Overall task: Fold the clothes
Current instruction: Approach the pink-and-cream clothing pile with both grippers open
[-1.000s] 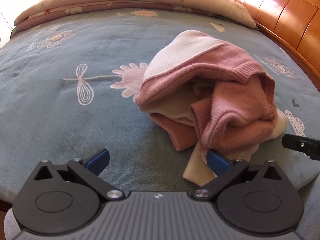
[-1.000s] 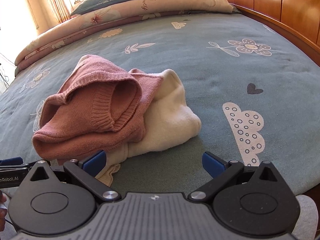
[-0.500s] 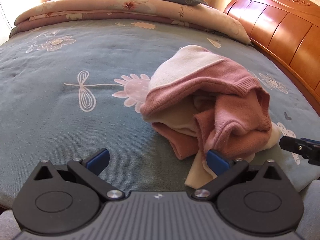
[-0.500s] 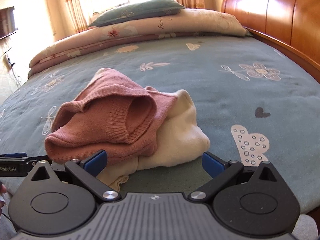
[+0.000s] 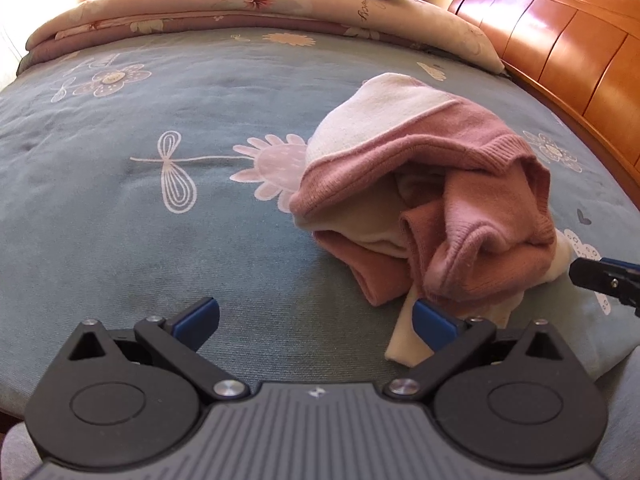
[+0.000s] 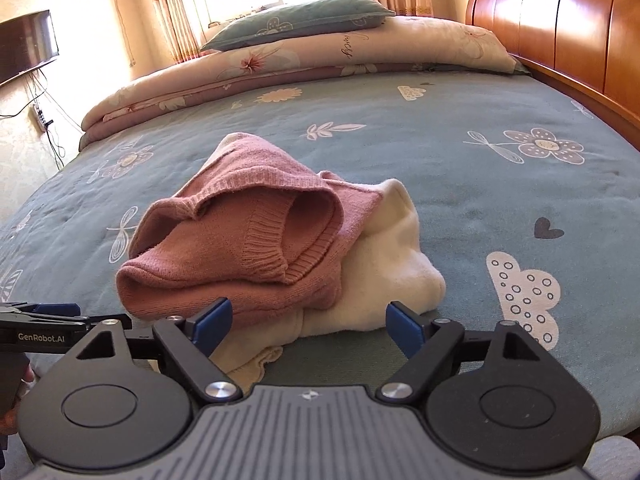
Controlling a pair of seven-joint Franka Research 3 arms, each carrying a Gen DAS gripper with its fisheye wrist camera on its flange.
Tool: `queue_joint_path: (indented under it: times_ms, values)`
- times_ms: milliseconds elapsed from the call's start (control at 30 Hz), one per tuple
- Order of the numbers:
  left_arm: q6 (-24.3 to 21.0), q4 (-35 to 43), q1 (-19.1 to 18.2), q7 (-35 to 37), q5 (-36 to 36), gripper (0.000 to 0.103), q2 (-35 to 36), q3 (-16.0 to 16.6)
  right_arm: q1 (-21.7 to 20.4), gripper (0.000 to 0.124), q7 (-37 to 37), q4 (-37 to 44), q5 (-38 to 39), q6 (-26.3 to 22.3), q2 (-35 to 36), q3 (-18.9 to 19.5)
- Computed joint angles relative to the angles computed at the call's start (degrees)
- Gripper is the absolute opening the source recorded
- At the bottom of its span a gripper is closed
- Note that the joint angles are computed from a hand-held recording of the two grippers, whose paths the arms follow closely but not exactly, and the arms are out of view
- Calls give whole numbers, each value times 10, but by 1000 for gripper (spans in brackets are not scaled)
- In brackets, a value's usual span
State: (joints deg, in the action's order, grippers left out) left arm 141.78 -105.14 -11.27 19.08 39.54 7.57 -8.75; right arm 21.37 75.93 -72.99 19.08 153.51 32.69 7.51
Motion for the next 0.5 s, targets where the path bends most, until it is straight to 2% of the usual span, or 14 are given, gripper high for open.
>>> queue_joint_path:
  times_ms: [200,300,400,467,500]
  values:
    - [18,-11,4,-2,9,101,-6,2,-6,88,-40,-4,7,21,1,11]
    - [4,-2,13,48,-42,100,1,-2,-7,85,-53,2,7,21,4,11]
    - [4,-10,13,65,-35,92,-4,1,-10,80,-66,0,13,11,2,14]
    - [14,-19,17,86,-29,75,-12,2,-9,74,-68,0,11,2,3,11]
    - [10,-18,18,97,-24,72,-14,3,-9,70,-69,0,12,-2,3,11]
